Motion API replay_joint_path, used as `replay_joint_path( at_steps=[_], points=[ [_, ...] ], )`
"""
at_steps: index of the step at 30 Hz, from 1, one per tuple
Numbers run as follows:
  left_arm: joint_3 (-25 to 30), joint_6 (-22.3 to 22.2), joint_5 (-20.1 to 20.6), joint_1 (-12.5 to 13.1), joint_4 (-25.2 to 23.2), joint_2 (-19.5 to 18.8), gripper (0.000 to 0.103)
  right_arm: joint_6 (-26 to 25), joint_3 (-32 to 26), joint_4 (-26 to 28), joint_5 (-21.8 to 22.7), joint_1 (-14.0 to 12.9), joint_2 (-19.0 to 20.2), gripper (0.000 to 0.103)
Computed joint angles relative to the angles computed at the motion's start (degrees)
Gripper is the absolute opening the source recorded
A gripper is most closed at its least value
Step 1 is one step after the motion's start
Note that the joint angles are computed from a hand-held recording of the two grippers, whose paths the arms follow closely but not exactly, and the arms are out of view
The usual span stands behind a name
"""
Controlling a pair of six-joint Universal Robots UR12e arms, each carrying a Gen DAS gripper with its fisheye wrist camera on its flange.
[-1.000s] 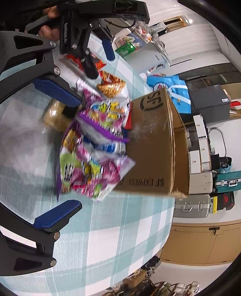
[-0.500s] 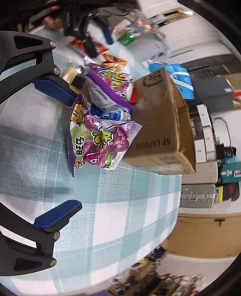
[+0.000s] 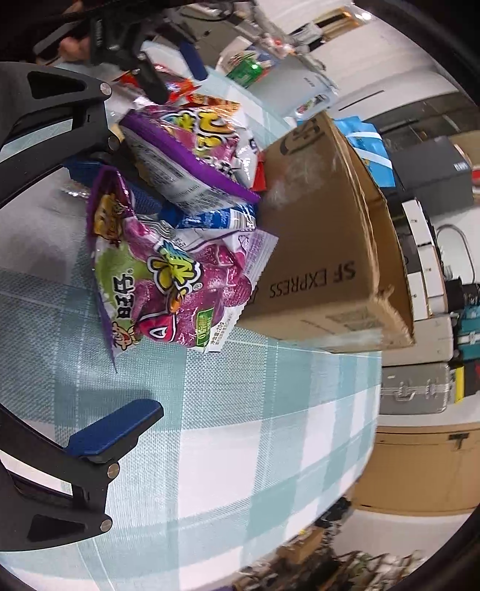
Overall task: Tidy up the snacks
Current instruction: 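Grasp the purple candy bag with right tool while left tool grasps the red Oreo pack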
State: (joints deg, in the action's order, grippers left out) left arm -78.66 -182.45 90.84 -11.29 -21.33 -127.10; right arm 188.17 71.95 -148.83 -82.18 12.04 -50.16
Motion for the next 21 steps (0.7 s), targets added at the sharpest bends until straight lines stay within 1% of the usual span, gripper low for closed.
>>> replay_joint_path(
  at_steps=[4,6,7,9,10,11,12,14,17,19,21],
  points=[
    [0.3,-0.2,-0.6,0.2,-0.7,-0.1,0.102,0.3,-0.7,0.3,-0.3,0.0,0.4,0.102],
    [0.4,-0.4,-0.7,0.2,-1.0,-0.1,0.102,0.0,-0.6,0.3,-1.4,0.3,0.3,0.091],
    [0.4,-0.4,-0.7,0.2,-0.9,-0.2,0.102,-0.1,-0.4,-0.3,-1.6,0.4,0.3,0.088],
    [0.3,-0.4,-0.7,0.2,-0.9,-0.2,0.102,0.1,0.0,-1.1,-2.3,0.5,0.1,0.077],
    [0.4,-0.3,-0.7,0.2,-0.9,-0.1,0.102,0.2,0.3,-1.6,-2.3,0.5,0.0,0.074],
    [0.4,-0.3,-0.7,0.2,-0.9,-0.1,0.102,0.2,0.6,-2.2,-1.6,0.4,-0.1,0.067],
    [0.4,-0.2,-0.6,0.2,-1.0,-0.2,0.102,0.1,1.0,-3.0,-0.8,0.3,-0.2,0.064],
    [0.4,-0.1,-0.6,0.1,-1.0,-0.2,0.102,-0.4,1.6,-4.3,-2.4,0.7,-0.5,0.063],
    [0.4,-0.2,-0.5,0.1,-1.2,-0.2,0.102,-1.4,2.5,-6.3,-3.5,1.1,-0.9,0.062],
    [0.4,-0.3,-0.4,0.1,-1.3,-0.2,0.102,-1.0,3.2,-7.7,-3.5,1.1,-1.2,0.062],
    [0.4,-0.2,-0.3,0.1,-1.4,-0.2,0.102,-0.4,4.3,-8.8,-2.4,0.9,-1.8,0.061]
  ],
)
